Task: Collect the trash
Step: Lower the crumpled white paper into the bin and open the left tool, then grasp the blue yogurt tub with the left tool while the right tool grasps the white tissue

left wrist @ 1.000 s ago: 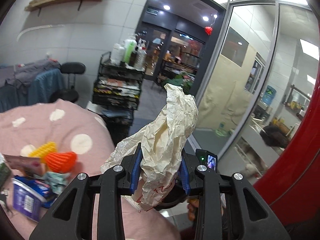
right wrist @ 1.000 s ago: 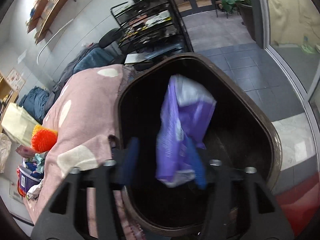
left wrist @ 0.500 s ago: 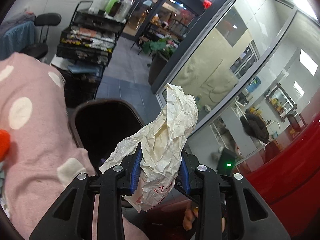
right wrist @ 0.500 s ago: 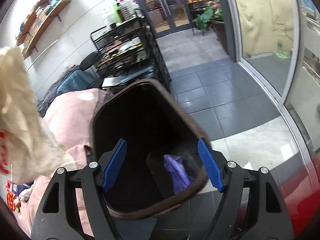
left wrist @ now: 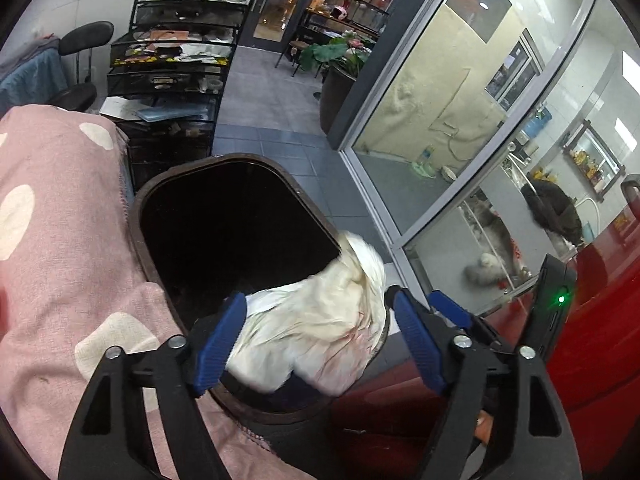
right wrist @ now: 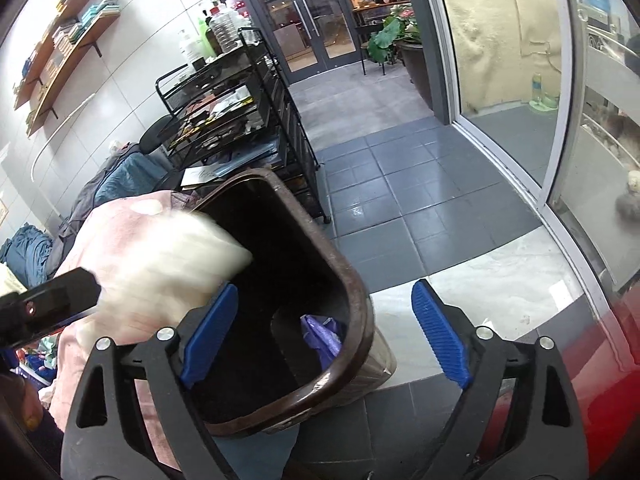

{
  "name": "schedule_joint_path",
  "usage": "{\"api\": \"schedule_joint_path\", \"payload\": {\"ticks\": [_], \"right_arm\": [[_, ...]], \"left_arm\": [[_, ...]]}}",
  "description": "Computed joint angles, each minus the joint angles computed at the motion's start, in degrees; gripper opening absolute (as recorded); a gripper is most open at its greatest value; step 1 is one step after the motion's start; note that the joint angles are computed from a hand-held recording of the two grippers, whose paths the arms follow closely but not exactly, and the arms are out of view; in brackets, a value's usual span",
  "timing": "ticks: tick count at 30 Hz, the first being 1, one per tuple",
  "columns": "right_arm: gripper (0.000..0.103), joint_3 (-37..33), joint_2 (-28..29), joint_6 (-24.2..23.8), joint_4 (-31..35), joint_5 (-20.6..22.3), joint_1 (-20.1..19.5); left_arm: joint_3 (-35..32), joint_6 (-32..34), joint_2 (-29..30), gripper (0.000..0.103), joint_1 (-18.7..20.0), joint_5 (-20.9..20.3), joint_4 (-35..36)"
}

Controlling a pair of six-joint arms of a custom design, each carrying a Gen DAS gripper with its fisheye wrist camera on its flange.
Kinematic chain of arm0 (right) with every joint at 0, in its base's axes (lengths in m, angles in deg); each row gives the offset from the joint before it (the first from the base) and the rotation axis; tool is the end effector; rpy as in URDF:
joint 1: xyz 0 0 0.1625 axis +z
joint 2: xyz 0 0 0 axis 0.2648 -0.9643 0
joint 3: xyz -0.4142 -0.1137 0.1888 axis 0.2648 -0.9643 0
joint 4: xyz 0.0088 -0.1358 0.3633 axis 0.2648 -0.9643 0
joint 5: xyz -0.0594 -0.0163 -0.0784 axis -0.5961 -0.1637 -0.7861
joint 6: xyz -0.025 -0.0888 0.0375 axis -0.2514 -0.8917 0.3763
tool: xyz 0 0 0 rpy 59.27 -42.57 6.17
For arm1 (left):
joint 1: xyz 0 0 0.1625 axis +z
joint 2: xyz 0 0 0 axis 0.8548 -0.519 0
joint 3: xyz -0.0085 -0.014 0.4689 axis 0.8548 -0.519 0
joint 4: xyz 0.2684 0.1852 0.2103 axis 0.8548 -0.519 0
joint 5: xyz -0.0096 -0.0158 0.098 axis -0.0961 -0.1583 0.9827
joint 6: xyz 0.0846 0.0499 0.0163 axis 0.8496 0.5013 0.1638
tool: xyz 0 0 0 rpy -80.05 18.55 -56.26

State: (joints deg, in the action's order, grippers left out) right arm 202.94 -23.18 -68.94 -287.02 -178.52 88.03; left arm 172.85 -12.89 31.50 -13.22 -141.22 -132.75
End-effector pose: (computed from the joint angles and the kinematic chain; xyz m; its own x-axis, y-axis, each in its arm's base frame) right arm 0.1475 -0.3789 0.1882 -0.7714 0.5651 0.2925 0.0015 0.4613 -0.8872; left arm -0.2805 -0.5029 0.1560 -0.7073 0.6806 -0.1912 0.7056 0.6963 -0.1314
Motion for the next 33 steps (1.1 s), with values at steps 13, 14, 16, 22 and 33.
{"api": "schedule_joint_path", "payload": {"ticks": [13,14,16,22,33], "right_arm": [[0.09,-0.39,1.09,0.08,0.93,2.29,0.44],[0.09,-0.55,1.29,0.03,1.1,2.78,0.66],[0.09,-1.05,1.71,0.04,1.58,3.74,1.06],[0.09,-3.43,3.26,-0.34,3.85,6.63,3.54],[0.09,-10.88,6.75,-5.82,10.77,11.71,9.58]], "left_arm": [[12.12,8.72,-6.67,0.096,-5.28,14.75,-18.23],[12.88,9.06,-7.11,0.096,-5.47,15.65,-19.46],[14.53,9.96,-8.4,0.098,-5.76,17.47,-22.02],[17.42,11.38,-11.26,0.098,-6.3,23.98,-26.19],[19.74,11.44,-19.17,0.098,-4.38,31.26,-27.46]]}}
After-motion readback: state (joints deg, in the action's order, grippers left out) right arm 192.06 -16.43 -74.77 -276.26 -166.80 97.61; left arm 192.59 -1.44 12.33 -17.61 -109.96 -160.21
